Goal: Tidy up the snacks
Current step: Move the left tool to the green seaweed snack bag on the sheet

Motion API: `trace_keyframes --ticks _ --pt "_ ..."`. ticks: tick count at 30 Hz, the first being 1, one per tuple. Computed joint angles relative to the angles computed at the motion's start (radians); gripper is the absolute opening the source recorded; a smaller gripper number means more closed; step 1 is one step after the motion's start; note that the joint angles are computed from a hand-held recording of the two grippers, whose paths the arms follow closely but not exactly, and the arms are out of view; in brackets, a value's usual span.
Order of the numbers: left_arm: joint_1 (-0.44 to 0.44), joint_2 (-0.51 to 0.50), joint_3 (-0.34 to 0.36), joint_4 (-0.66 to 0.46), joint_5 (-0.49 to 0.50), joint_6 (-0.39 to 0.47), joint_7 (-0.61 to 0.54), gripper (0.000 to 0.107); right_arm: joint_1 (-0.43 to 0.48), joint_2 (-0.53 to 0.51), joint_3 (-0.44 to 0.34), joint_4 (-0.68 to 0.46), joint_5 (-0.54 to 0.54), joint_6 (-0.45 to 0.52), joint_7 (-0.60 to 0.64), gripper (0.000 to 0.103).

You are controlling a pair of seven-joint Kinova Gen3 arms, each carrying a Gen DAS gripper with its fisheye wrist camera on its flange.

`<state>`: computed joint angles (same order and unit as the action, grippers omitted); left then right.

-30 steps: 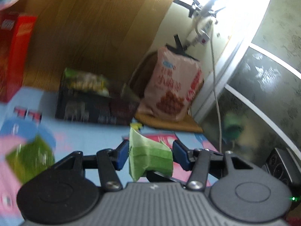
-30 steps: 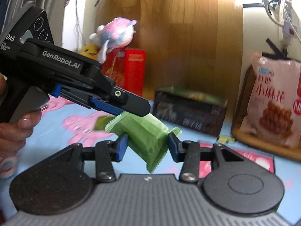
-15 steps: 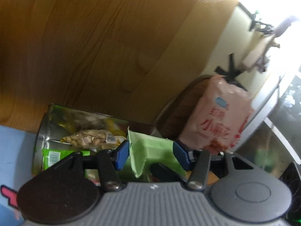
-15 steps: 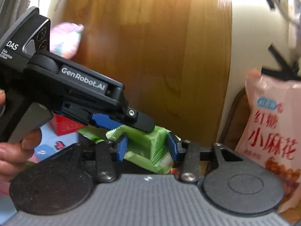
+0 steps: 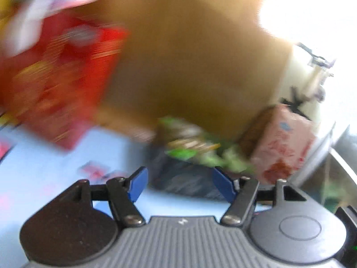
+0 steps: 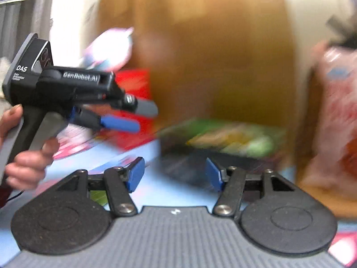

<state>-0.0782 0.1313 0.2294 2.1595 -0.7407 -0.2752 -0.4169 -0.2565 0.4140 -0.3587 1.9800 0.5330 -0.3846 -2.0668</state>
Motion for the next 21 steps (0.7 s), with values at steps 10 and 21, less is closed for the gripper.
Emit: trace_keyframes --ticks 10,21 --pt "0.011 -0.028 -0.129 0.217 -0.032 -0.146 0.157 0.049 0.169 0.271 -0.458 -0.32 0.165 0.406 -0.265 0.037" --pt "0.11 -0.042 -0.095 0.273 -0.217 -0.259 0.232 0.03 0.159 0.014 -0.332 -0.025 -0.074 0.279 -0.221 0.03"
